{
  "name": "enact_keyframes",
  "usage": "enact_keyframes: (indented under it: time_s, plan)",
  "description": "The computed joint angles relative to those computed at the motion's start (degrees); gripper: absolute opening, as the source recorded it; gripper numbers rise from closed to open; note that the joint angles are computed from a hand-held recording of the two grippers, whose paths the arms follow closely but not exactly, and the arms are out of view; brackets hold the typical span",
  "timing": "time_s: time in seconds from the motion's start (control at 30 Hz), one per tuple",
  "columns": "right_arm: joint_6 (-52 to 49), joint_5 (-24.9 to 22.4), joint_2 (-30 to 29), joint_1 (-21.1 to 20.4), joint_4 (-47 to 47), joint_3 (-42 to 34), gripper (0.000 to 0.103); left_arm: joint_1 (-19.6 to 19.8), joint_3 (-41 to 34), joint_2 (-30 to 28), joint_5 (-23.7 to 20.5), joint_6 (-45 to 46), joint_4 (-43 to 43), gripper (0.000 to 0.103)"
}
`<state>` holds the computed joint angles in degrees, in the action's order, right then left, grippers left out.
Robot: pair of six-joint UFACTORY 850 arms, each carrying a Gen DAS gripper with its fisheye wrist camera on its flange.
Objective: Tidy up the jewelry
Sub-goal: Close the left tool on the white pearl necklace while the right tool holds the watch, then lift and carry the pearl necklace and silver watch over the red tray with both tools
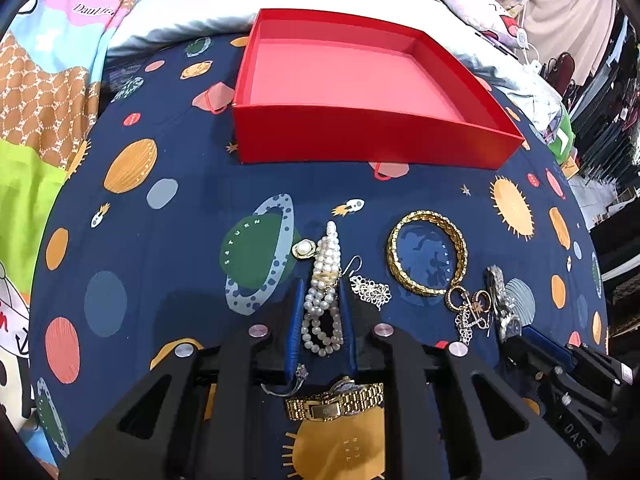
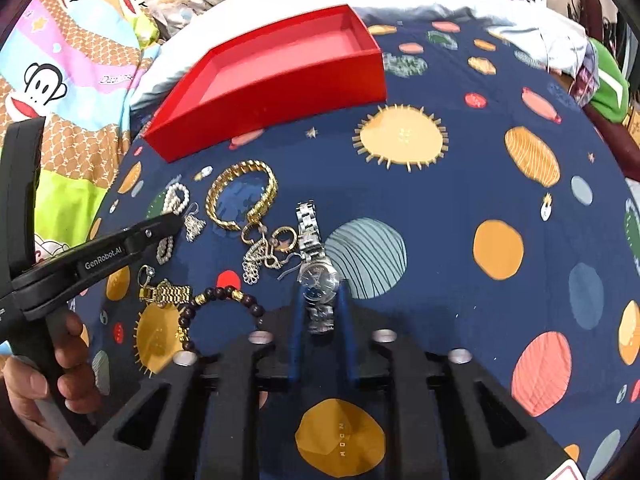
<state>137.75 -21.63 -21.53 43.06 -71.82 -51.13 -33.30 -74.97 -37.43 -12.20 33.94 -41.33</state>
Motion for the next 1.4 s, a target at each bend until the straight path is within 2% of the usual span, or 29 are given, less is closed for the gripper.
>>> enact_keyframes:
  time_s: [0.03,0.1,0.2,0.27,0.33,0.37,0.5,0.67,0.77,0.87,1.13,1.4]
  plan:
    - [-1.8,-0.9,0.0,0.2,1.3,-0.3,0.001,0.1,0.3,0.2,0.0,1.0,-1.0,0.017]
    - [-5.8,-1.8,-0.4,0.3,4.0,-1.0,0.001,0.2,0.8,0.6,0.3,1.3,-1.4,0.017]
    - [-4.1,-0.1,-0.2,-0.2,2.2,-0.2,0.002,0.4,1.2,1.0,0.2,1.7,-2.1,0.017]
    - [-3.8,-0.2,-0.1,-0.1,2.4,-0.1,0.009,0.4,1.5,1.2,0.3,1.0,-1.5,0.017]
    - [-1.5,0.4,0.2,-0.2,0.5,0.3,0.028,0.5,1.7,1.3,0.2,0.1,-0.9,0.017]
    - [-0.8,0.5,0.2,-0.1,-0.2,0.3,0.030,0.5,1.7,1.3,0.1,0.0,-1.0,0.017]
    - [-2.7,0.0,-0.4,0.2,-0.2,-1.1,0.030,0.5,1.9,1.4,0.0,0.0,-1.1,0.017]
    - [-10.2,-0.8,-2.9,-0.4,5.0,-3.6,0.030,0.5,2.1,1.4,-0.1,-0.2,-0.8,0.017]
    - [-13.7,-2.8,-3.8,-0.1,6.6,-4.7,0.030,0.3,2.3,1.6,0.1,-1.0,0.0,0.017]
    - [-16.6,-4.6,-4.4,0.3,8.6,-5.5,0.025,0.3,2.3,1.6,0.1,-0.9,-0.1,0.017]
    - [-10.0,-3.9,-2.1,0.5,4.5,-3.3,0.024,0.2,3.3,3.0,0.4,2.5,-3.7,0.017]
    - [-5.5,-5.9,2.3,1.7,0.7,-1.1,0.024,0.2,5.9,6.2,1.0,11.3,-12.8,0.017]
